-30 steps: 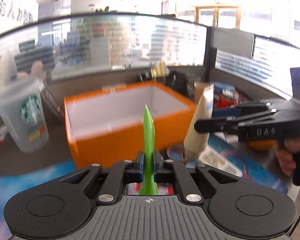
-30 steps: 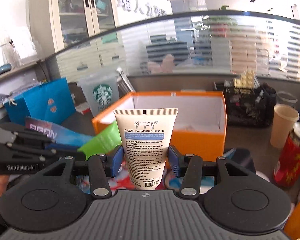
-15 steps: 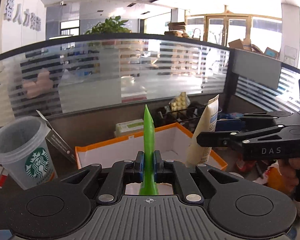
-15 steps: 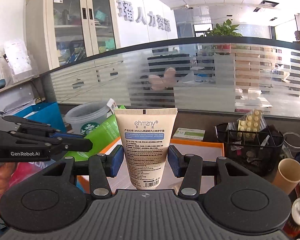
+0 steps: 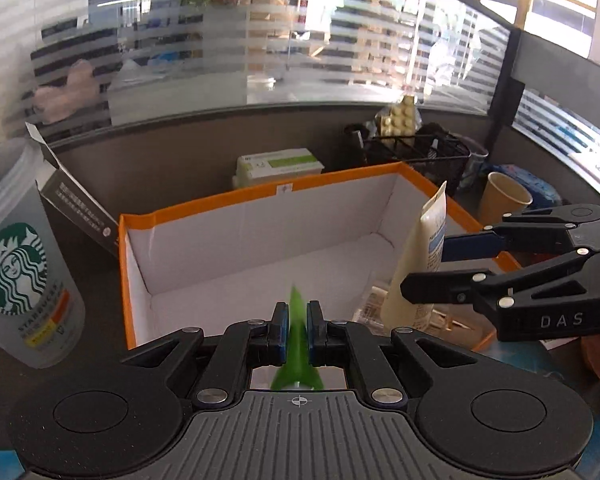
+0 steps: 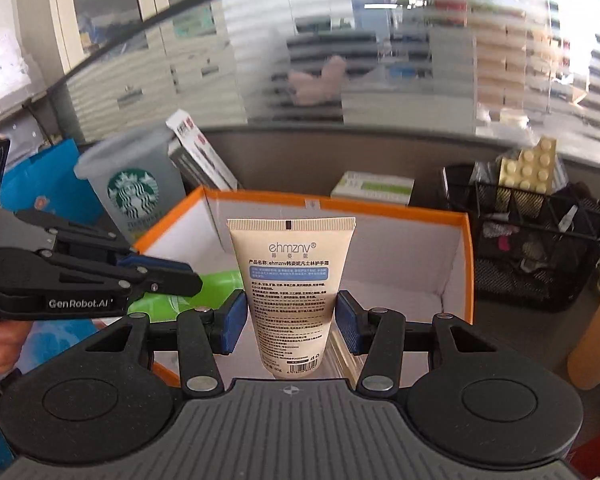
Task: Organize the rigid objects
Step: 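Carry both tubes over the orange box and lower them inside, then open both grippers to drop the tubes into the box and withdraw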
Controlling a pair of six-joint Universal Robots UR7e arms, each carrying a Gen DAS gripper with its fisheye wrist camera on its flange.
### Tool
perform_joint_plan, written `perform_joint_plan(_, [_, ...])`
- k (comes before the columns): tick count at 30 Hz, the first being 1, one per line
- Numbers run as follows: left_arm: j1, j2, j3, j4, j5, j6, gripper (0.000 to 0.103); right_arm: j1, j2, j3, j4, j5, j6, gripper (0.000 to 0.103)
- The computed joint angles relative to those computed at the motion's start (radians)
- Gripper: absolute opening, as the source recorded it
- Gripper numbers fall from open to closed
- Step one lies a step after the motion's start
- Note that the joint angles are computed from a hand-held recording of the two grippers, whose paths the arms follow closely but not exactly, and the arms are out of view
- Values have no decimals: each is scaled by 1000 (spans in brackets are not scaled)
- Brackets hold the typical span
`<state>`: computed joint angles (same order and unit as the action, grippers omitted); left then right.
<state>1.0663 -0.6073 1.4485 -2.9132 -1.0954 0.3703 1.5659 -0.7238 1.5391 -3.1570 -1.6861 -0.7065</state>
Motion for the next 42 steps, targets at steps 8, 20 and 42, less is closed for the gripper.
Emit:
perform_joint_plan(8, [26, 35, -64, 80, 5, -44, 0, 4, 63, -103, 142, -76, 15, 45])
perform_joint_plan(20, [28, 59, -74, 89, 65, -48, 0, 40, 133, -220, 240, -183, -5, 46])
perform_joint_plan(42, [-61, -116, 222, -331, 133, 51, 95, 94, -22, 46, -115, -189, -70, 80])
